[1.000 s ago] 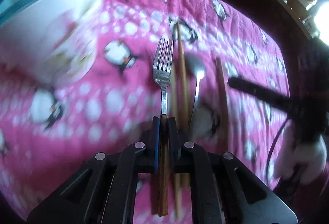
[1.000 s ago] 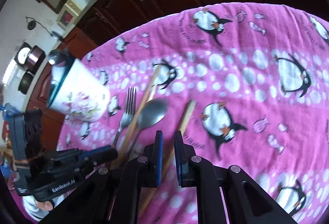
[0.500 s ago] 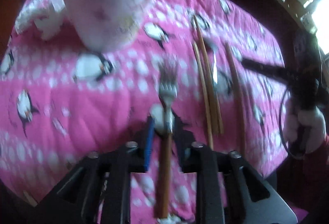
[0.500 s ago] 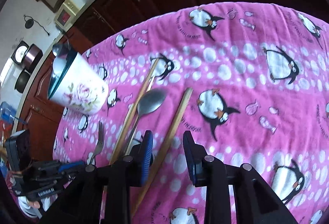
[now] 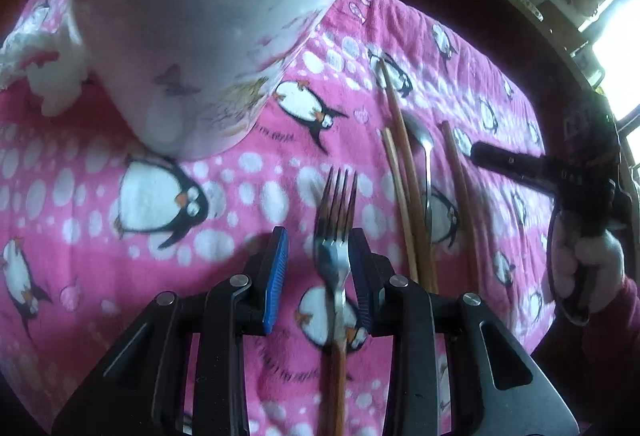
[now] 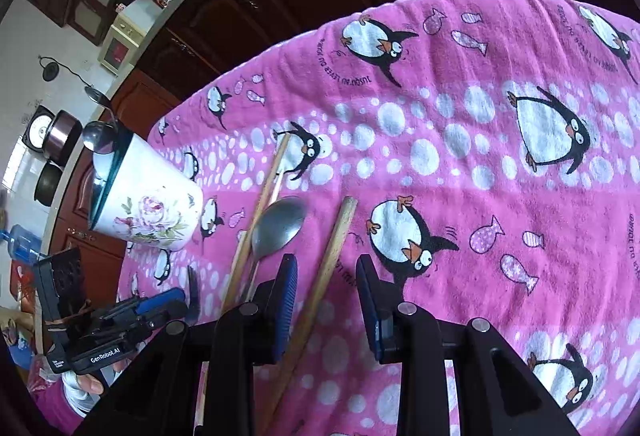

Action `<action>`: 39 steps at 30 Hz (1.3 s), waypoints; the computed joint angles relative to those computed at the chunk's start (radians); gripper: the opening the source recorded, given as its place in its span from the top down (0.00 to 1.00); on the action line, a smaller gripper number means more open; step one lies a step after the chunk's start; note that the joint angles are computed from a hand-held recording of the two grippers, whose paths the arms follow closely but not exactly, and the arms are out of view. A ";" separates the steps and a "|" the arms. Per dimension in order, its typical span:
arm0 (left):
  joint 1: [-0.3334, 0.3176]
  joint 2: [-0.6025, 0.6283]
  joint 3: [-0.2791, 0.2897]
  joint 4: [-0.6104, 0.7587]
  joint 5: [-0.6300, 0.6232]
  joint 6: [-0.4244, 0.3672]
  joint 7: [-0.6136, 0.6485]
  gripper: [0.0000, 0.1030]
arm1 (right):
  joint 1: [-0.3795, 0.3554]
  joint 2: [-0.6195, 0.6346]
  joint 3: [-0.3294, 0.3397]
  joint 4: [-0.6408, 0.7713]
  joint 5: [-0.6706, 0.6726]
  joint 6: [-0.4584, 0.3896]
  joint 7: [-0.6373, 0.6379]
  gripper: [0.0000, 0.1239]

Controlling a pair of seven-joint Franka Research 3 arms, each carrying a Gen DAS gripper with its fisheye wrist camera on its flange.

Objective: Organize utensils
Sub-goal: 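Grasp the gold-handled fork with the left tool while the right tool grasps a wooden chopstick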

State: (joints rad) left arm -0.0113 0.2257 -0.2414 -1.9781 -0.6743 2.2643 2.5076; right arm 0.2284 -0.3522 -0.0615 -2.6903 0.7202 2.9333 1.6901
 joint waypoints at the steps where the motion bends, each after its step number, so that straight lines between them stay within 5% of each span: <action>1: 0.000 -0.001 0.001 -0.001 0.006 -0.001 0.002 0.71 | 0.002 0.002 -0.002 0.002 0.002 0.000 -0.002 0.77; 14: -0.016 0.034 -0.030 0.025 -0.018 0.030 0.032 0.65 | 0.054 0.078 -0.051 0.059 0.224 -0.018 -0.194 0.77; 17: -0.020 0.042 -0.032 0.033 -0.007 0.024 0.026 0.81 | 0.050 0.101 -0.054 0.082 0.299 -0.028 -0.260 0.77; 21: -0.018 0.040 -0.034 0.030 -0.007 0.026 0.026 0.81 | 0.034 0.125 -0.048 0.110 0.409 -0.042 -0.352 0.77; 23: -0.016 0.031 -0.034 0.022 -0.011 0.026 0.030 0.81 | -0.019 0.126 0.001 0.101 0.274 -0.038 -0.245 0.92; 28: -0.003 -0.009 -0.023 -0.006 -0.051 0.014 0.053 0.81 | -0.066 0.060 0.071 0.048 0.035 0.029 -0.075 0.92; 39: -0.001 -0.143 0.038 -0.056 -0.219 -0.017 0.171 0.82 | -0.126 -0.112 0.158 0.003 -0.269 0.072 0.148 0.93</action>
State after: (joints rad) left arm -0.0128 0.0826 -0.2029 -2.0337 -0.8928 2.2471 2.6782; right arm 0.1025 -0.4647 0.0961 -2.6869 0.4511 3.0054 1.8381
